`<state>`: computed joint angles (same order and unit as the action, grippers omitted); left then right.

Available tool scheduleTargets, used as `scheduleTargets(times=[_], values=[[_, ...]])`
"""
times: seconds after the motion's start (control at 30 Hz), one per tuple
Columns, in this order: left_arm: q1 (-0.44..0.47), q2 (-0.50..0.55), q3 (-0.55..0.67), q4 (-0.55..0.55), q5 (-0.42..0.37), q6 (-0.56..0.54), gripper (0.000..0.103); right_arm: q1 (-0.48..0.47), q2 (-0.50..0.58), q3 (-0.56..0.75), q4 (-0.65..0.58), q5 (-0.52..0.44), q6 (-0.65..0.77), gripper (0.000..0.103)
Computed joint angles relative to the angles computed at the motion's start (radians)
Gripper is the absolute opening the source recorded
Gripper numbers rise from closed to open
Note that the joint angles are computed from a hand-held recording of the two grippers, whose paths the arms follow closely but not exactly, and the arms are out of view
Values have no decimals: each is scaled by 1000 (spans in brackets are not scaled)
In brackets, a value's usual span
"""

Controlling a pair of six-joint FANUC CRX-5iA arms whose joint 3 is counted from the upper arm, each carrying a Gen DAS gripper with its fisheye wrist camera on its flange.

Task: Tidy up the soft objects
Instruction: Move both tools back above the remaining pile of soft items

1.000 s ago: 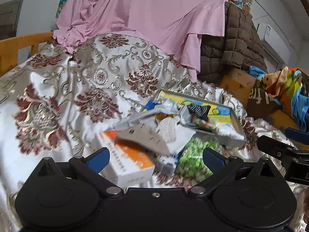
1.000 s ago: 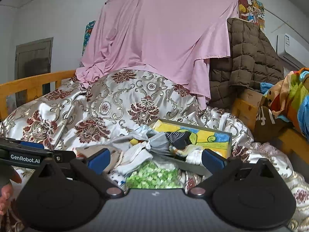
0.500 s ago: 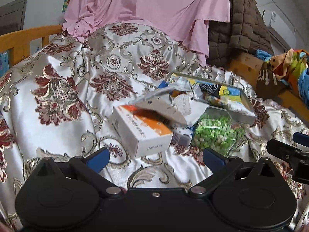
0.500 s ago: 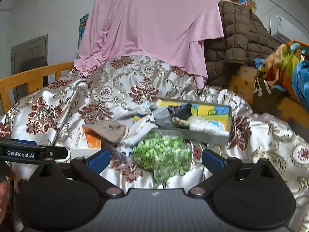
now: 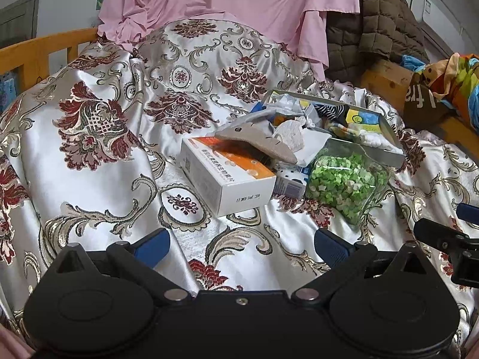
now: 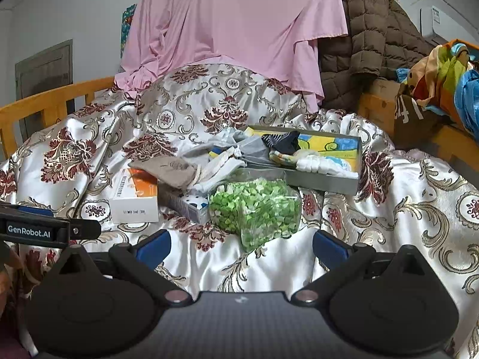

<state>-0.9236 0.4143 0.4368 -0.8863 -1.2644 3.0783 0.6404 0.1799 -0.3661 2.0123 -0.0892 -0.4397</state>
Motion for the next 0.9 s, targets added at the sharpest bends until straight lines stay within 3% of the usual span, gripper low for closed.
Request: scheduleTargets(times=[0.43,0.9], values=[[16,15,13,43,-15,-24,102,82,18,-4,-338,-52,300,103],[15,32,39,51,-62,-25,102,128,31,11,-536,-74,483,103]])
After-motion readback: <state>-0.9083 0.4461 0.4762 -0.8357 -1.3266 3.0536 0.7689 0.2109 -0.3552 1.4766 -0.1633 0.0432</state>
